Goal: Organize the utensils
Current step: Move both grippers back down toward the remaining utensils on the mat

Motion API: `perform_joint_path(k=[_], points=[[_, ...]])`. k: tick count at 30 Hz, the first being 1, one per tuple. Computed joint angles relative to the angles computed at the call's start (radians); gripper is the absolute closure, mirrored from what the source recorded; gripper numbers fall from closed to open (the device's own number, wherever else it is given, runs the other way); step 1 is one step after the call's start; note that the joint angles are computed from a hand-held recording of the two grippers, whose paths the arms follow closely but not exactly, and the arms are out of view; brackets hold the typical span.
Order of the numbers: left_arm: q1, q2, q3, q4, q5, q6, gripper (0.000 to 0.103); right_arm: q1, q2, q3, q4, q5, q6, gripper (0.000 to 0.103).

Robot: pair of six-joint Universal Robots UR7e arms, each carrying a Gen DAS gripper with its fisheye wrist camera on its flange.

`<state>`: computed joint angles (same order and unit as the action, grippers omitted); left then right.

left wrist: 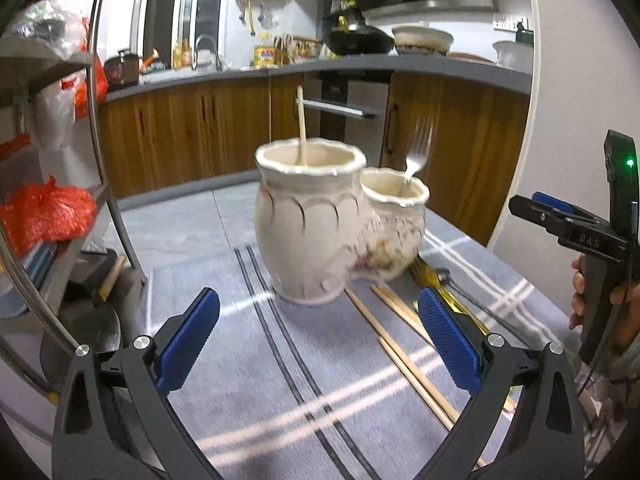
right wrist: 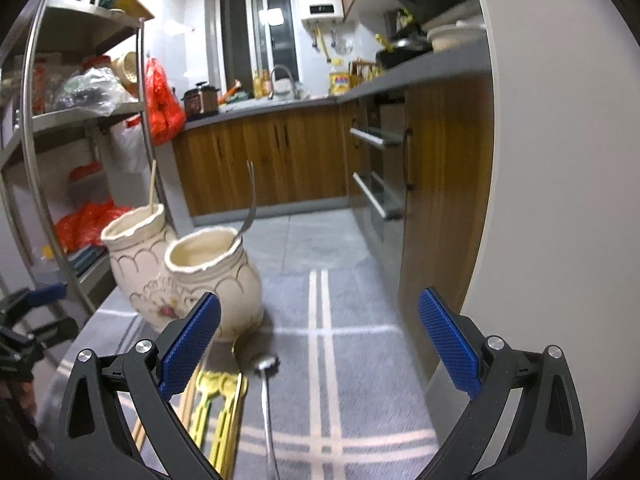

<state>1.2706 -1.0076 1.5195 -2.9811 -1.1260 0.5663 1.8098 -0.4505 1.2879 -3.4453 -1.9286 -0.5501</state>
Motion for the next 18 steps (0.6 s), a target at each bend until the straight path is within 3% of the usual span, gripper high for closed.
perform_joint_path(k=[11,18], points=[[0.002,-0.005,0.015,0.086,0.020,-0.061,0.006,0.003,-0.013,0.034,0.018,-0.092,-0.050,0.005],[-0.007,0.000,0.027,0.101,0.037,-0.058,0.006,-0.010,-0.030,0.054,0.051,-0.074,-0.020,0.005]])
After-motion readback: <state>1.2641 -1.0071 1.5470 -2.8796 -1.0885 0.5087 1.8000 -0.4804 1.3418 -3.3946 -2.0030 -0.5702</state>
